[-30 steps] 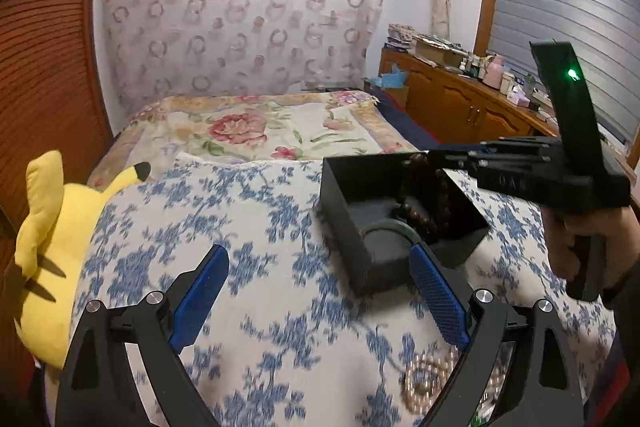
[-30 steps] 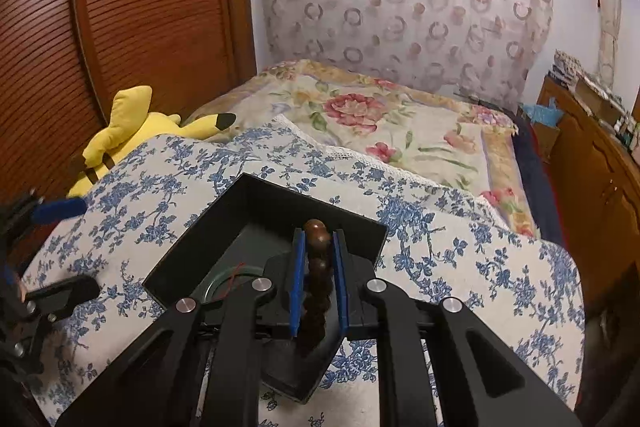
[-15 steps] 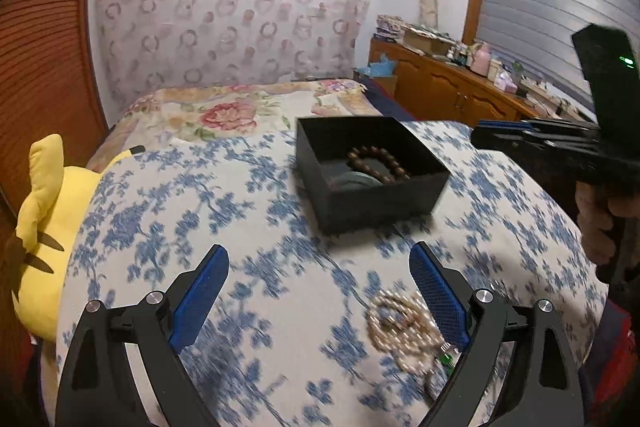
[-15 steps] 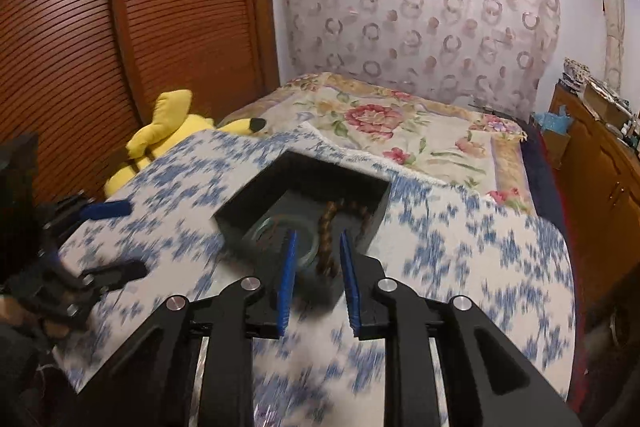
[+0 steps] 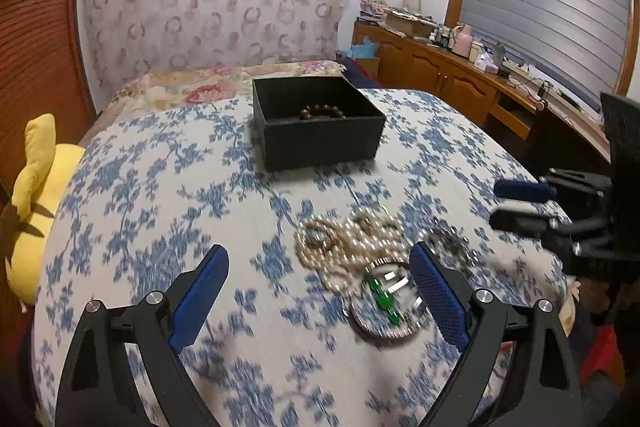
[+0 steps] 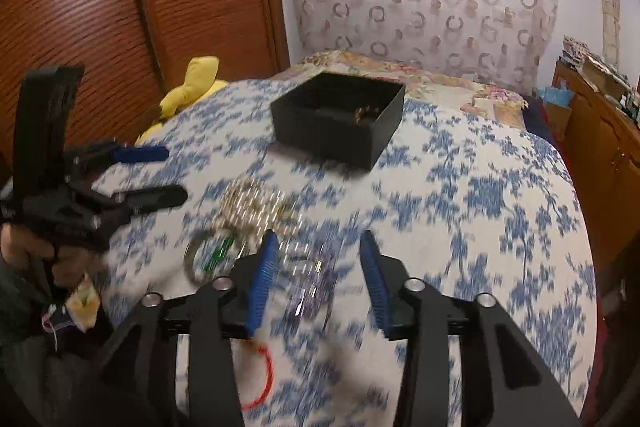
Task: Organize jewelry
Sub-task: 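Grasp the red string bracelet with the right tool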
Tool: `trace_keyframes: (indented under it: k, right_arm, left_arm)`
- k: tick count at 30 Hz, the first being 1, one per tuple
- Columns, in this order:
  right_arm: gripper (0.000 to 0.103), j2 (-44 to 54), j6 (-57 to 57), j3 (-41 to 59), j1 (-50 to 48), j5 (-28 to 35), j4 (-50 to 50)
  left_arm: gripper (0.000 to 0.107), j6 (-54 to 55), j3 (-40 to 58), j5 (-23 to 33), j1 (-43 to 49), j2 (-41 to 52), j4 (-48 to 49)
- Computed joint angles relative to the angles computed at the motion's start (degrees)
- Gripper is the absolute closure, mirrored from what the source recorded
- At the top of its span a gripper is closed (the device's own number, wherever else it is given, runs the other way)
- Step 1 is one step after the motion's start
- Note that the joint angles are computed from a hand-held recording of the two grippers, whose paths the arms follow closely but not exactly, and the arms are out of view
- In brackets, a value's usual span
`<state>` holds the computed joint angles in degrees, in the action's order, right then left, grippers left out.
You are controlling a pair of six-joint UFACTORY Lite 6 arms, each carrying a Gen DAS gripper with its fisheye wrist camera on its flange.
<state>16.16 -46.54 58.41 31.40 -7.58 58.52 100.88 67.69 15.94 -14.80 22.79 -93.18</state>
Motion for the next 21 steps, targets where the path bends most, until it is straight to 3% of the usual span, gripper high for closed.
trace_keyframes:
  k: [5, 8, 10, 12, 16, 21]
  right_arm:
    - [0.057, -3.6, 0.1, -6.3, 3.5, 0.2, 0.7]
    - [0.057, -4.4, -5.9, -8.7, 6.5, -1.6, 7.1]
    - [0.058, -4.3, -2.0, -9.8, 7.3, -1.5, 4.0]
    - [0.065, -3.4, -1.3, -9.7, 7.7, -1.8, 3.5]
    - [0.067, -1.2, 0.0, -8.0, 7.0, -1.3, 1.8]
    - [0.067, 3.3, -10.0, -3.0, 5.9, 0.1, 9.9]
  left_arm:
    - [0.019, 3.4, -7.2, 0.1, 0.4, -5.8, -2.2]
    - [0.019, 5.3, -10.2, -0.7, 0.3, -7.6, -3.5]
    - [0.019, 6.2, -11.7, -0.5, 0.4, -7.9, -4.4]
    - [0.019, 6.0, -12.2, -0.6, 0.2, -7.6, -4.4]
    - [0.019, 6.9, -12.8, -0.2, -0.4, -6.7, -5.2]
    - [0.019, 9.6, -12.8, -0.8, -2.1, -5.2, -7.9]
